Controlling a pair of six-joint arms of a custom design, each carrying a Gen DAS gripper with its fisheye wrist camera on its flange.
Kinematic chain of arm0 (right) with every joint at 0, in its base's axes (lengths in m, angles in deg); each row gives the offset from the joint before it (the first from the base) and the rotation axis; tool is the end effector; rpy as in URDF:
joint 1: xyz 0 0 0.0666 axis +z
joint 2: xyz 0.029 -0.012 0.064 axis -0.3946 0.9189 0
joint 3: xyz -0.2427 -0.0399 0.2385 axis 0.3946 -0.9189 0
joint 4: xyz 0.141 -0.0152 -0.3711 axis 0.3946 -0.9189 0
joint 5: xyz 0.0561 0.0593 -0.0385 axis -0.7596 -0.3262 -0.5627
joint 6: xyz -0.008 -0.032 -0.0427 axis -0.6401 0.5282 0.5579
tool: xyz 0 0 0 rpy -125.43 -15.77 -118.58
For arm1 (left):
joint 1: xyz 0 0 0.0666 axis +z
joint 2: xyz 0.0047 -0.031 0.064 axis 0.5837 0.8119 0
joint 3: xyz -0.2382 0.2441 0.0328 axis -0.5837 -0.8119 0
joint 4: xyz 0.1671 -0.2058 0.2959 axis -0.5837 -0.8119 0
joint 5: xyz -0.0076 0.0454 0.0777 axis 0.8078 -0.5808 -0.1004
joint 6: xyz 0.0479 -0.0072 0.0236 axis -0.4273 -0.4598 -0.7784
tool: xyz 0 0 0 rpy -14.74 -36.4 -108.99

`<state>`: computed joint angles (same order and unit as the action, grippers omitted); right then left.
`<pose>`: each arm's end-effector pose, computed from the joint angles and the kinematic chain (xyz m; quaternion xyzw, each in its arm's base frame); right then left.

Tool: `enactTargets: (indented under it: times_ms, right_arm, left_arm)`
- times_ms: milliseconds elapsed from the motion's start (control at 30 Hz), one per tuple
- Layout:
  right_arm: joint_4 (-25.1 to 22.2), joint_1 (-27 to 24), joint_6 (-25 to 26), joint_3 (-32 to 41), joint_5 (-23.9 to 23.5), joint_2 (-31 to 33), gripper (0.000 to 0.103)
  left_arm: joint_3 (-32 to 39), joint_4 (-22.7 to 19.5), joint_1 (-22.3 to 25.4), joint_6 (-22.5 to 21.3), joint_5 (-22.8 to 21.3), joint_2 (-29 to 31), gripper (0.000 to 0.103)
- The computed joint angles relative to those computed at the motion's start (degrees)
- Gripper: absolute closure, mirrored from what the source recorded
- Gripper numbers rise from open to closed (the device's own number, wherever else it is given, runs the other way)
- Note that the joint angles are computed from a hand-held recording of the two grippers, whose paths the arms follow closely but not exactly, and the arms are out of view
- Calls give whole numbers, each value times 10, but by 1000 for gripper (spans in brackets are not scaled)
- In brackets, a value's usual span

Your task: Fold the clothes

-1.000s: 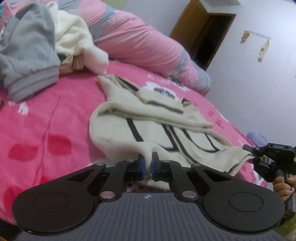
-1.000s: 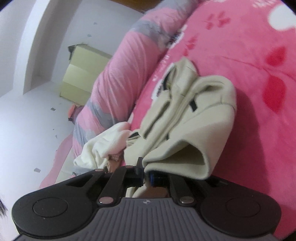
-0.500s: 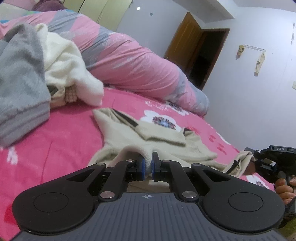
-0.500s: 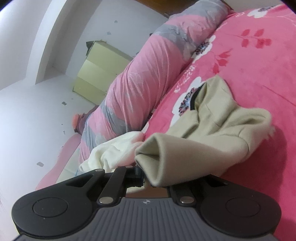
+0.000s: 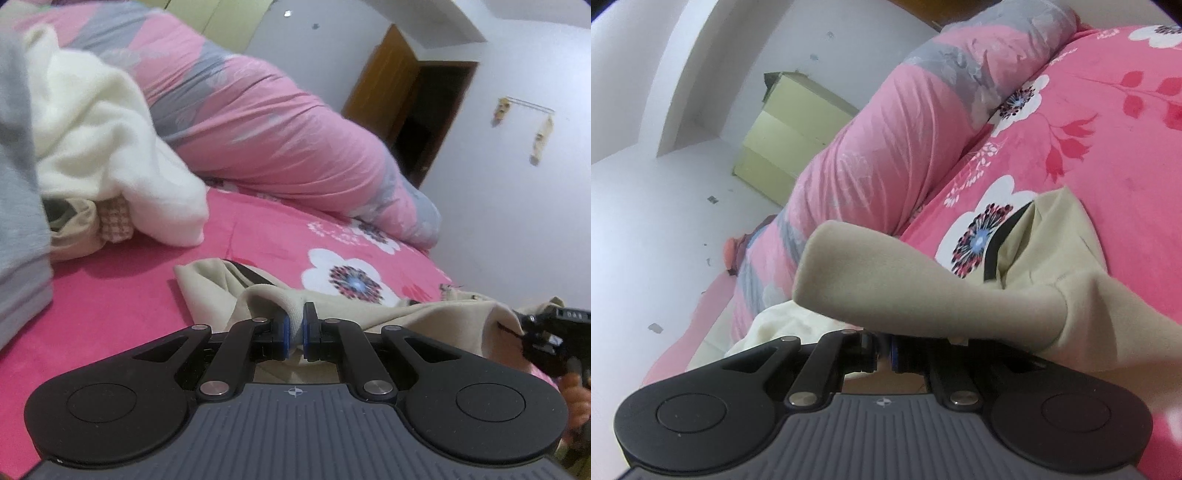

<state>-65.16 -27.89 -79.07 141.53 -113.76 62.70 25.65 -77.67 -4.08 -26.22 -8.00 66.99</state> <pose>0.5784 -0.0150 0.4421 -0.0722 0.7937 0.5334 0.2833 0.3152 -0.2295 0.4495 -0.2819 0.7853 -0.0715 0.5465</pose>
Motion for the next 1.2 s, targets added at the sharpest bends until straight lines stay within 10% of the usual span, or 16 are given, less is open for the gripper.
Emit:
enactTargets:
  times_ms: [667,800,867,1000,1200]
  right_arm:
    - [-215,60,-15,415,66,316,86]
    - [-121,45,-142,352,4,307,62]
    - [-58,37,-192,306,-11,287,56]
    - [46,19,-234,221,-24,230,54]
    - [-23,2,-95,190,22,175,53]
  left_arm:
    - [22,32,193,0,237,68,95]
    - [3,56,206,36,272,56,77]
    - [-16,81,197,34,240,37,48]
    - [-33,95,180,16,187,3,44]
    - [-30,17,137,20,133,-32,44]
